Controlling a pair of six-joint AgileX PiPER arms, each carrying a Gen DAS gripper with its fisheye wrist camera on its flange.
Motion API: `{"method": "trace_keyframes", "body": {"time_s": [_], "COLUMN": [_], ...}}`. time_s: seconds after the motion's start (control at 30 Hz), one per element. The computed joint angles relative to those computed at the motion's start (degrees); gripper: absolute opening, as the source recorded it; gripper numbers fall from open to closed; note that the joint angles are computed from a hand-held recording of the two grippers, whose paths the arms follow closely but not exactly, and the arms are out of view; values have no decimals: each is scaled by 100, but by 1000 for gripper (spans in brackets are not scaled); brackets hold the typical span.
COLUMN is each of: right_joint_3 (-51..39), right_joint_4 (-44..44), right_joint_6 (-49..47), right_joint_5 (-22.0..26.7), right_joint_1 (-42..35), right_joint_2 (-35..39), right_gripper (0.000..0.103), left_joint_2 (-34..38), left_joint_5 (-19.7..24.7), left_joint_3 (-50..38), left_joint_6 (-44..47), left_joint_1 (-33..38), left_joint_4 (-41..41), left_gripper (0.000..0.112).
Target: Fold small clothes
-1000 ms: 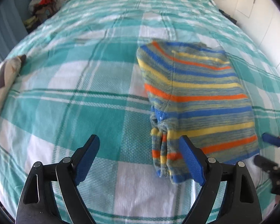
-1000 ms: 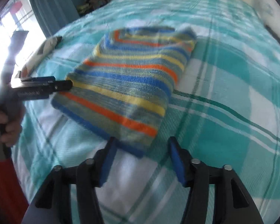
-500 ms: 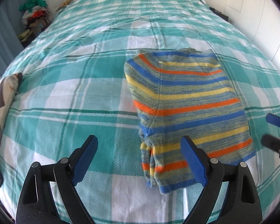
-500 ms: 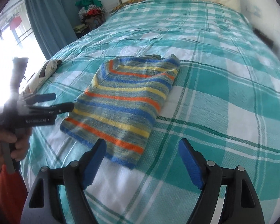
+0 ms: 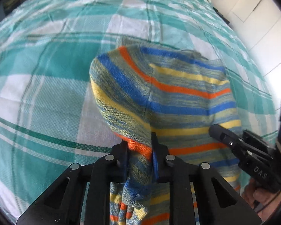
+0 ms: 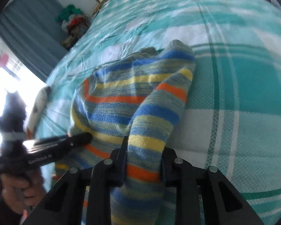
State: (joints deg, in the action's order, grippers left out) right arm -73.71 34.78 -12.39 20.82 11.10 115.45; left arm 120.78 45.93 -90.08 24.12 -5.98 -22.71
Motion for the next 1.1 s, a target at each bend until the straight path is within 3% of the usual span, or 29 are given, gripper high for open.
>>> {"method": "trace_keyframes", "body": {"time_s": [0.1, 0.33, 0.43, 0.47, 0.5, 0.63, 0.73, 0.8, 0.9, 0.97, 1.1], "right_joint_3": [290, 304, 300, 310, 463, 1740, 2435, 2757, 3043, 3144, 3089], "right_joint_4": [-876, -1789, -2045, -2319, -2823, -4672, -5040, -5389, -5998, -6299, -6867], "right_joint_6": [619, 1527, 1879, 2154, 2635, 4310, 4759, 5300, 6401, 7149, 8400], "right_joint_5": [-341, -360, -214, 19, 107, 191, 575, 1083, 1972, 2551, 3565], "right_joint_1": [300, 557, 431, 368, 363, 570, 861, 1322, 2302, 3063, 4511], "right_joint_2": [-638, -1348, -1229, -1157, -1180, -2199, -3097, -3726, -4565, -4975, -5235], "right_gripper": [23, 23, 32, 50, 69, 70, 72, 86, 96, 97, 97], "left_joint_2": [-639, -1270, -1221, -1303, -1463, -2624, -3802, -4499, -5439, -5953, -6919], "left_joint_5": [-284, -59, -546, -881, -1203, -2186, -2714, -2637, -1963, -1398, -815], "left_joint_3": [532, 581, 830, 1143, 1568, 3361, 4531, 4969, 5247, 5353, 5731], "left_joint_6": [529, 882, 226, -245, -487, -306, -1149, -1847, -1195, -601, -638], "left_joint_1": [30, 213, -10, -104, -125, 96, 47, -40, 76, 303, 327], "left_joint_4": [-311, -663, 152, 725, 1078, 1440, 2449, 3036, 2277, 1592, 1601], "left_gripper": [18, 20, 50, 60, 60, 66, 90, 99, 101, 101, 101]}}
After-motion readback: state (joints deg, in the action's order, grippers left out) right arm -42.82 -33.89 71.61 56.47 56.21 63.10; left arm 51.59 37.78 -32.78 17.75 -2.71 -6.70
